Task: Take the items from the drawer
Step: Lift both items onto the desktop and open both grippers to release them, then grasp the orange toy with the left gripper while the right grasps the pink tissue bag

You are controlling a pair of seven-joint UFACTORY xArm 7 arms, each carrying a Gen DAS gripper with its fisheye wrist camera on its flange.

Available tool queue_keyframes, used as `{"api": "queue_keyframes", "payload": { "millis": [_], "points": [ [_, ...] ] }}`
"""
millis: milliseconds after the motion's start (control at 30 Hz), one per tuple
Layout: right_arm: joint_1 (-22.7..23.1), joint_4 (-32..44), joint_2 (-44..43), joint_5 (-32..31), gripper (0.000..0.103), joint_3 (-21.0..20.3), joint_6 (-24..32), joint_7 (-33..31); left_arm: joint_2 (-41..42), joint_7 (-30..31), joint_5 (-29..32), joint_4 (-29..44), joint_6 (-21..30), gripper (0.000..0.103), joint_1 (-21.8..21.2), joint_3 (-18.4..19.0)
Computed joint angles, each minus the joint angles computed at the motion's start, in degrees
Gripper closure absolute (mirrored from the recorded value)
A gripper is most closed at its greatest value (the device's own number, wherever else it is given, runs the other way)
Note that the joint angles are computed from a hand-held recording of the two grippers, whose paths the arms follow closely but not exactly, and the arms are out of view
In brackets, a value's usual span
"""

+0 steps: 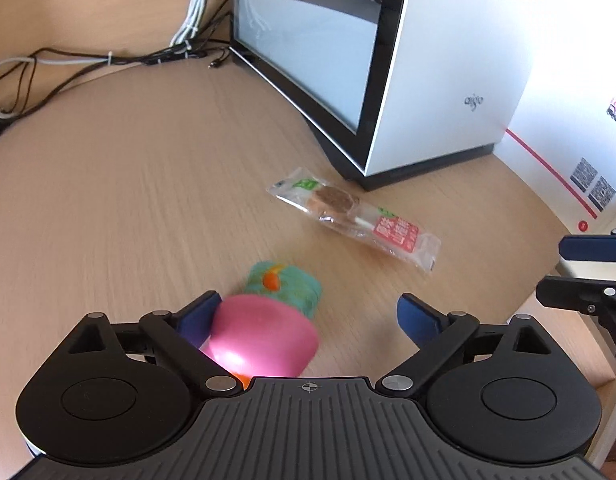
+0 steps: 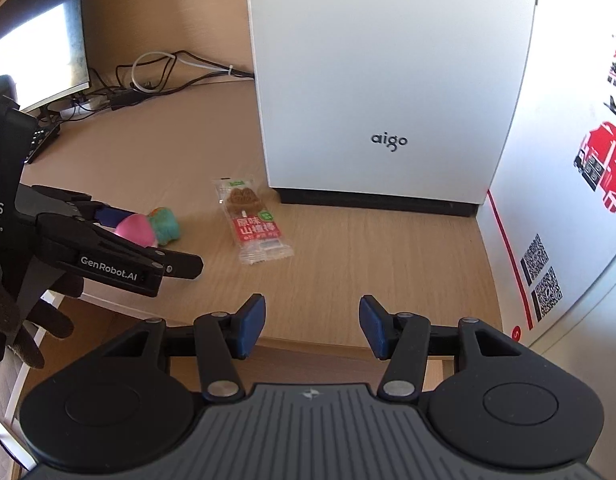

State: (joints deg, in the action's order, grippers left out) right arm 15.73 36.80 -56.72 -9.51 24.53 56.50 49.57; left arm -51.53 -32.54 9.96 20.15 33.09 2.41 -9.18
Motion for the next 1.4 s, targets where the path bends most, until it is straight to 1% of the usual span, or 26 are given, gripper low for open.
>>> {"api": "queue_keyframes", "payload": {
  "millis": [67,133,200,267,333,400,467,500,533,567,633,700,733,833,1000,1067,1100,1167,1200,1300,1400],
  "points": [
    [-0.3,-0.33,-0.11,-0.18,0.051,0.03,-0.27,0.37,-0.13,-1.57,1.0,-0.04,-0.3,0.011,1.46,-1.5],
    [-0.49,-0.57,-0.32,-0.37,0.051,0.11,-0.49,0.74,-1.56,-2.53,2.62,0.37,1.21,0.018,2.51,-3.0],
    [-0.62,-0.76,-0.32,-0.52,0.051,0.15,-0.7,0.98,-3.78,-3.24,4.2,0.89,3.26,0.021,3.28,-3.96],
    [-0.71,-0.81,-0.33,-0.64,0.05,0.15,-0.74,1.15,-7.15,-3.62,4.68,1.94,7.4,0.023,3.04,-4.0],
    [-0.96,-0.75,-0.49,-0.97,0.048,0.35,-0.81,1.48,-11.7,-3.82,3.41,3.01,12.42,0.023,1.34,-3.02],
    [-1.29,-1.11,-1.11,-1.5,0.041,0.85,-1.58,2.16,-15.44,-1.97,-0.75,4.01,17.37,0.024,-3.1,0.64],
    [-1.85,-1.56,-1.65,-2.17,0.036,1.61,-2.59,3.17,-16.95,0.61,-6.98,4.65,22.38,0.024,-8.27,4.78],
    [-1.77,-1.53,-1.52,-2.16,0.034,1.65,-2.82,3.28,-16.87,1.71,-9.91,4.73,24.87,0.024,-10.29,6.1],
    [-1.32,-1.38,-1.02,-1.83,0.034,1.24,-2.93,2.89,-16.28,2.56,-12.51,4.63,27.22,0.025,-11.87,6.81],
    [-0.74,-1.19,-0.34,-1.38,0.034,0.66,-2.94,2.22,-15.48,2.91,-14.47,4.26,28.95,0.025,-12.74,6.7],
    [-0.25,-0.85,0.65,-0.99,0.034,0.37,-2.8,1.54,-13.5,1.86,-17.26,2.97,30.67,0.025,-12.99,5.4],
    [0.22,-0.64,1.38,-0.64,0.034,0.17,-2.85,1.1,-11.88,-0.29,-19.5,0.94,30.2,0.026,-12.47,4.61],
    [0.48,-0.58,1.61,-0.49,0.034,0.07,-2.91,0.89,-11.07,-1.03,-20.17,0.09,29.52,0.028,-12.29,4.41],
    [0.82,-0.31,2.08,-0.39,0.034,0.25,-2.94,0.68,-8.11,-1.32,-21.88,-1.41,27.07,0.03,-12.91,4.88],
    [1.69,-0.25,2.77,0.23,0.034,0.26,-2.81,0.55,-3.69,-2.61,-22.81,-2.51,22.54,0.03,-13.57,4.05],
    [1.93,-0.22,3.04,0.27,0.034,0.26,-2.73,0.39,-3.24,-3.53,-22.84,-3.37,22.0,0.033,-14.02,3.68],
    [2.01,-0.16,3.12,0.26,0.034,0.26,-2.68,0.36,-2.56,-3.68,-23.05,-3.44,21.53,0.037,-14.56,3.64],
    [2.15,-0.16,3.07,0.24,0.034,0.16,-2.69,0.29,-1.8,-3.01,-23.76,-3.76,20.69,0.049,-15.92,4.28],
    [2.17,-0.16,3.04,0.22,0.034,0.12,-2.72,0.27,-1.97,-2.67,-23.87,-4.06,20.34,0.053,-16.37,4.42],
    [2.21,-0.24,2.87,0.33,0.034,-0.05,-2.8,0.34,-4.42,-3.36,-23.68,-4.98,20.59,0.054,-16.47,4.23],
    [2.47,-0.31,2.8,0.95,0.034,-0.44,-3.22,0.51,-12.55,-6.11,-23.49,-7.26,21.27,0.054,-15.34,4.03]
  ]
}}
